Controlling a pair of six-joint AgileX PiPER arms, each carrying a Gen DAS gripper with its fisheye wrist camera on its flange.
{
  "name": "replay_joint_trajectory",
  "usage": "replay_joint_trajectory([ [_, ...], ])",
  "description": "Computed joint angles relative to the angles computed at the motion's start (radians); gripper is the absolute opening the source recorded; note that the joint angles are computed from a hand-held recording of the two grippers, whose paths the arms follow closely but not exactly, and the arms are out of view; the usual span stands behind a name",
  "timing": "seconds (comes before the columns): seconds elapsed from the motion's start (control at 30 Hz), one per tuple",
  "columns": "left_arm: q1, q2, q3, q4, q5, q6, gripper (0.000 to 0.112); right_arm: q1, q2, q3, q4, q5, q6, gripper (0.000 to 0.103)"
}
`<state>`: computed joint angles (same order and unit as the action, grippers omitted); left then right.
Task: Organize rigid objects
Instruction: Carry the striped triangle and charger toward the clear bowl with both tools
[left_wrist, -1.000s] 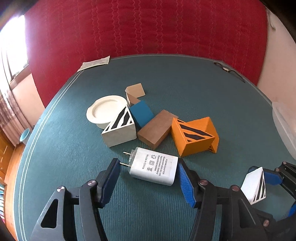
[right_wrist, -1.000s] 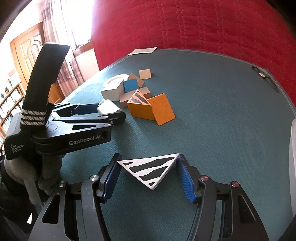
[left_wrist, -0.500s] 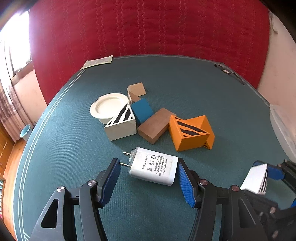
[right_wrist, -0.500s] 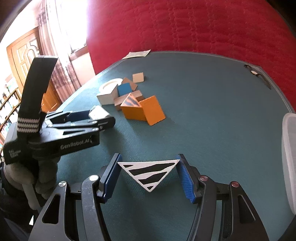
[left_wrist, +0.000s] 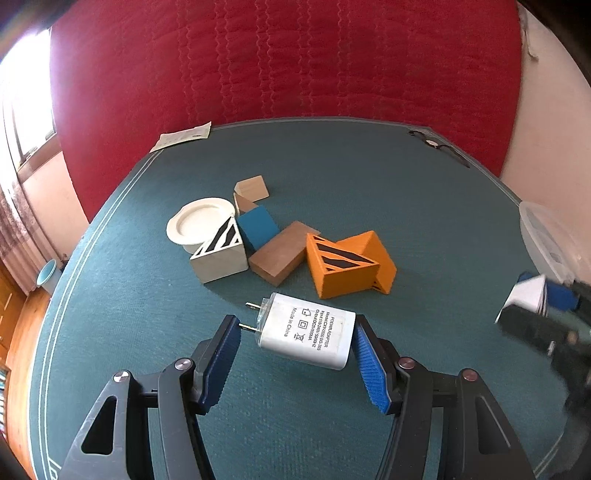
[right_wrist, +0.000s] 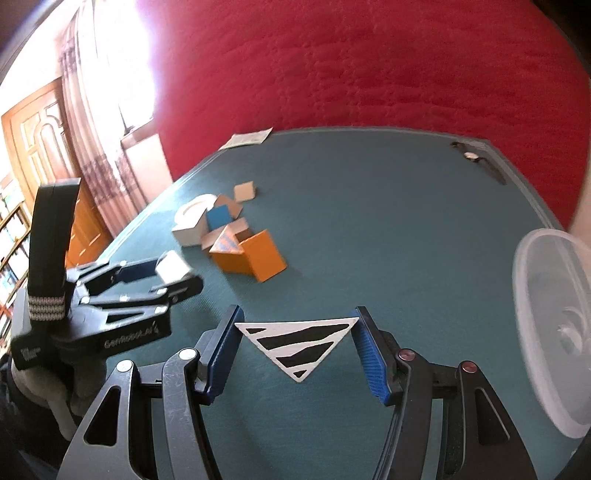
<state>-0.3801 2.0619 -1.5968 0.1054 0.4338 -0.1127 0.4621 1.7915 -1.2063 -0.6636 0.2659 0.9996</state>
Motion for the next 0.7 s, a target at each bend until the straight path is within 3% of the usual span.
replay_joint_trajectory([
  [0.17,-0.011,-0.011,0.013,0.001,-0.004,0.002,0.064,-0.038,-0.066,0.055,-0.183,0.017,0.210,0.061],
  [0.43,-0.031,-0.027,0.029,-0.014,-0.007,0.019,0.064,-0.119,-0.170,0.148,-0.336,0.070,0.411,0.061],
  [0.7,-0.054,-0.040,0.043,-0.014,-0.012,0.019,0.064,-0.200,-0.235,0.215,-0.388,0.178,0.520,0.061],
])
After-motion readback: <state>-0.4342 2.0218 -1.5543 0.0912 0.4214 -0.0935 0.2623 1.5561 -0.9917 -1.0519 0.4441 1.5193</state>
